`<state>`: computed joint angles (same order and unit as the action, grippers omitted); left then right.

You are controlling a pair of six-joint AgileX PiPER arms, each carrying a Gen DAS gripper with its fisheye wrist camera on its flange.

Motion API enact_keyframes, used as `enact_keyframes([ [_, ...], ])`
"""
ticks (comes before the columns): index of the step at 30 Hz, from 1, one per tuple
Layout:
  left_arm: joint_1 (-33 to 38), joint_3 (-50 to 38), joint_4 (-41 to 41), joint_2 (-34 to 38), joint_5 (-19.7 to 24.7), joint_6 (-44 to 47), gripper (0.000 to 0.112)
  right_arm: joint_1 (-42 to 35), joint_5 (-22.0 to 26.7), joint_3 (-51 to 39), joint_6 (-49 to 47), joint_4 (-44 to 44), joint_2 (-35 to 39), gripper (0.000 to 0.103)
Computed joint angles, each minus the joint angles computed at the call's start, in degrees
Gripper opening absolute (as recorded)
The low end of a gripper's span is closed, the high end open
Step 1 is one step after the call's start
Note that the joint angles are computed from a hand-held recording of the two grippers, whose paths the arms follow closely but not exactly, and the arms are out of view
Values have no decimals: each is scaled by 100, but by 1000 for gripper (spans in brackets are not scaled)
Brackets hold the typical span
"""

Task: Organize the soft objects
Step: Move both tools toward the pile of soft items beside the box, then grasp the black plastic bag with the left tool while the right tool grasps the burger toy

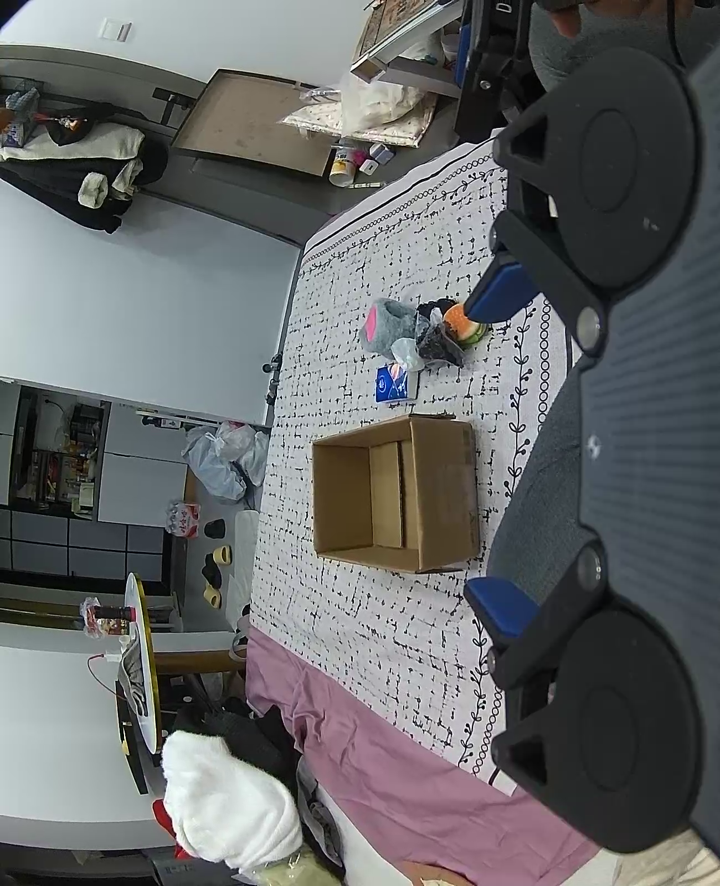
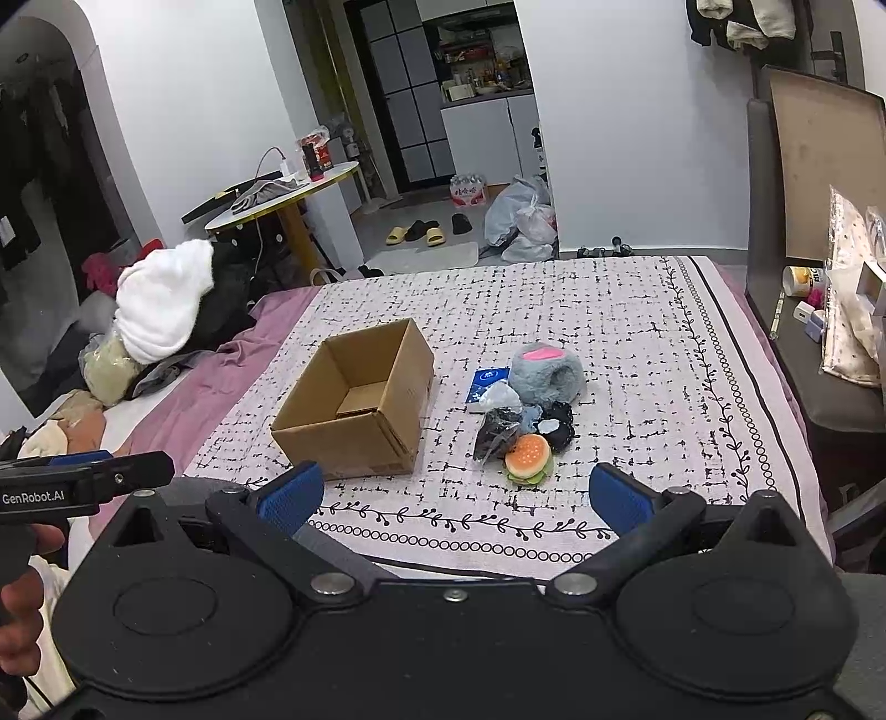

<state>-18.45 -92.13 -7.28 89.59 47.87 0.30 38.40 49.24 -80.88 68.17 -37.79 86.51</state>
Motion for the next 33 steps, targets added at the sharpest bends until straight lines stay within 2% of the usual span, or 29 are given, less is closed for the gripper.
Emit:
enact_keyframes([
  [13,-212,-54,181,216,-160,-312,98,-236,-352,117,-234,174,23,103],
  [20,-340,-169,260,447,-414,-584,98,-476,-543,149,-490,377,86,103],
  [29,-429,-595,470,934,-346,-909,98,-979,-981,257,-1015,993,251,103],
  [33,-511,-1032,575,1253,-89,-1058,98,-1257,-1182,305,-1384,1442,284,103],
])
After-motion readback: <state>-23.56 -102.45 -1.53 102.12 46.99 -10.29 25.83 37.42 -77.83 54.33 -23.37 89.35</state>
